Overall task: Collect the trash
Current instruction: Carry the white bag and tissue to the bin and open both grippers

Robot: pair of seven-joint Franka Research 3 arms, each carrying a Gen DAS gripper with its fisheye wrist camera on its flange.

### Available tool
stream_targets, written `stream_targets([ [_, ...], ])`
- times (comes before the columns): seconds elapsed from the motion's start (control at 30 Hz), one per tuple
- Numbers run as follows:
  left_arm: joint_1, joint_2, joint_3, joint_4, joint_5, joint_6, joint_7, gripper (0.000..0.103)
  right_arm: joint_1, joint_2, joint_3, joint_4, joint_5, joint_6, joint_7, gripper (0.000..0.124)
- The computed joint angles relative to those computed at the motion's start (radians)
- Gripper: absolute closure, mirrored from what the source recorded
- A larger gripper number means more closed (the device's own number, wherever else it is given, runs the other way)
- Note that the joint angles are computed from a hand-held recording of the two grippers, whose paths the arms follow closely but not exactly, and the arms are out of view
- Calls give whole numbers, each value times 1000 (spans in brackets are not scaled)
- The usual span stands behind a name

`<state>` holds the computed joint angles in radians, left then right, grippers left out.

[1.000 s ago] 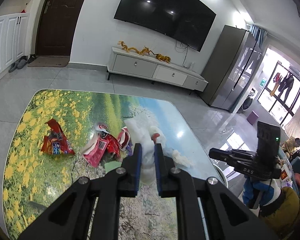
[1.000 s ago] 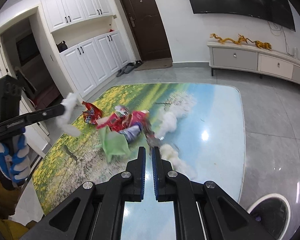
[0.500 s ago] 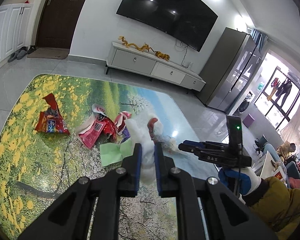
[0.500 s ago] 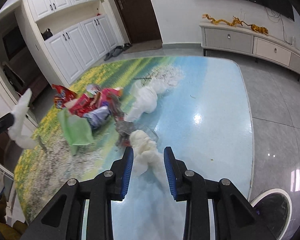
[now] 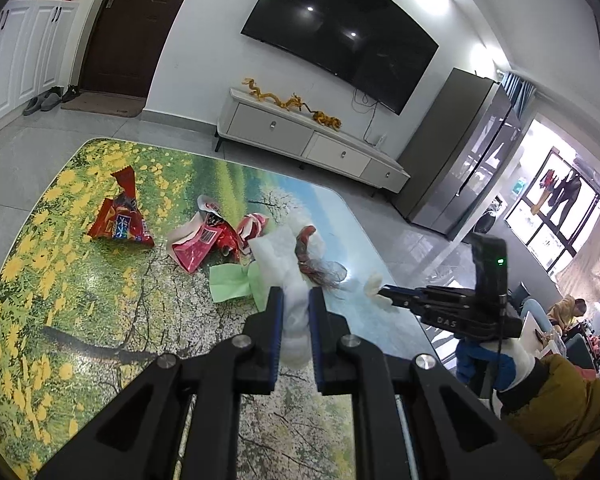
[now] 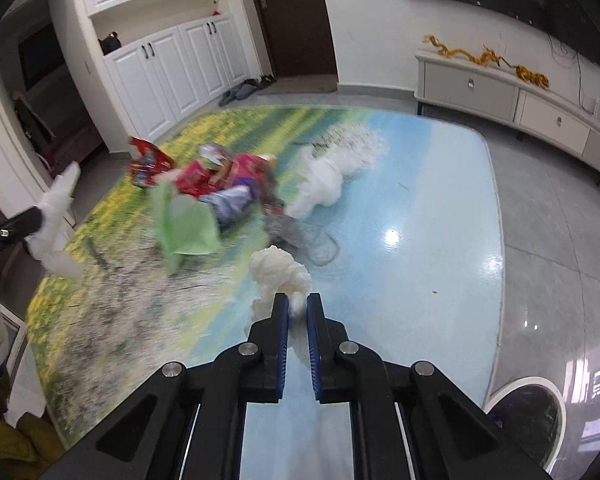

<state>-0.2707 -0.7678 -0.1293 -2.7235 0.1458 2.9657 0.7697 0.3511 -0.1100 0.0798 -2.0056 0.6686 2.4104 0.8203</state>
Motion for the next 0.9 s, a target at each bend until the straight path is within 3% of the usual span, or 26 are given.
stream_targets([
  [0.27,-4,-94,-47,-6,21,-37,-34,91,34,-213,-32,-124,124,-4,-91,115],
  [0.43,-41,-59,-48,46,29,-56,-21,91,50,-332,-64,-198,157,9,-121,115],
  [0.63,-105,150,-38,231,26,-102,77,91,22,-395,-136,-262,194,33,-141,115],
  [0.77,-162,388,-33,454,-18,-172,210,91,-38,-384,-175,-295,195,63,-132,115],
  [0.9,-175,651,-73,720,-86,-248,352,91,-117,-337,-204,-320,178,108,-94,115],
])
